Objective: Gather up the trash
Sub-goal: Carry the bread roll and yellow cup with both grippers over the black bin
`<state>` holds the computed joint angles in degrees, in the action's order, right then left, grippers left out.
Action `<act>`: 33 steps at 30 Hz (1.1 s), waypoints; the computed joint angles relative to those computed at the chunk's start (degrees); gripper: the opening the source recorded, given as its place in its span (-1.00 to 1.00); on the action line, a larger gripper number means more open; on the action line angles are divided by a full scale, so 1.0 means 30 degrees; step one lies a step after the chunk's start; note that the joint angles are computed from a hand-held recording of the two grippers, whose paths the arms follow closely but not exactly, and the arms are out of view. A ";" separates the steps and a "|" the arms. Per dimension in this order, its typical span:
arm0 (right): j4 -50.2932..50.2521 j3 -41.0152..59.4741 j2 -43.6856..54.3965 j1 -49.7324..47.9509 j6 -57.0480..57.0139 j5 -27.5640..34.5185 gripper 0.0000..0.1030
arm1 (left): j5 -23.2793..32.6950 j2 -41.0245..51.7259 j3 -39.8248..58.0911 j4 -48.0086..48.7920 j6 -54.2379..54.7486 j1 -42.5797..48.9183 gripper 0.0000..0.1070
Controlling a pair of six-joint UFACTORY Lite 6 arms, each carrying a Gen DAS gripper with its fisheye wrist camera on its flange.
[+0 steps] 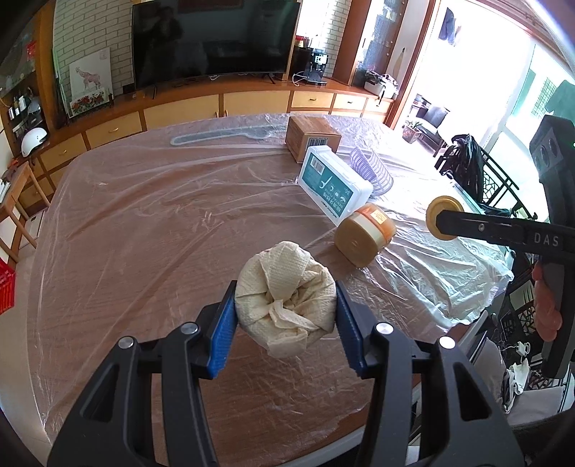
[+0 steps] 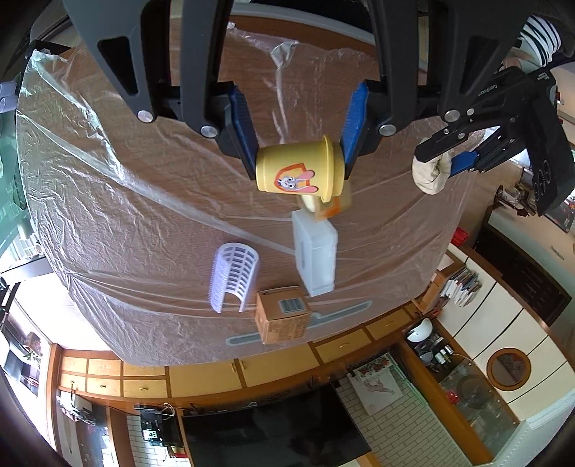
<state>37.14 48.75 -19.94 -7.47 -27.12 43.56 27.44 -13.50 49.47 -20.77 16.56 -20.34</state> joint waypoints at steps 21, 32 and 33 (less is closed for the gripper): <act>0.0696 -0.2526 -0.4813 -0.0179 0.0176 0.3545 -0.17 | 0.3438 -0.5949 -0.2399 -0.0509 0.0373 0.0077 -0.03; 0.0602 -0.3947 -0.7709 -0.1707 -0.0736 0.6835 -0.17 | 0.5638 -0.8995 -0.3809 -0.0298 0.0444 -0.0897 -0.03; 0.0586 -0.4117 -0.8056 -0.1892 -0.0955 0.7222 -0.17 | 0.5817 -0.9295 -0.3970 -0.0141 0.0247 -0.1139 -0.03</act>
<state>38.90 36.39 -44.11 -13.15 -29.98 65.22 44.89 -41.38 37.56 -21.19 17.30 -23.76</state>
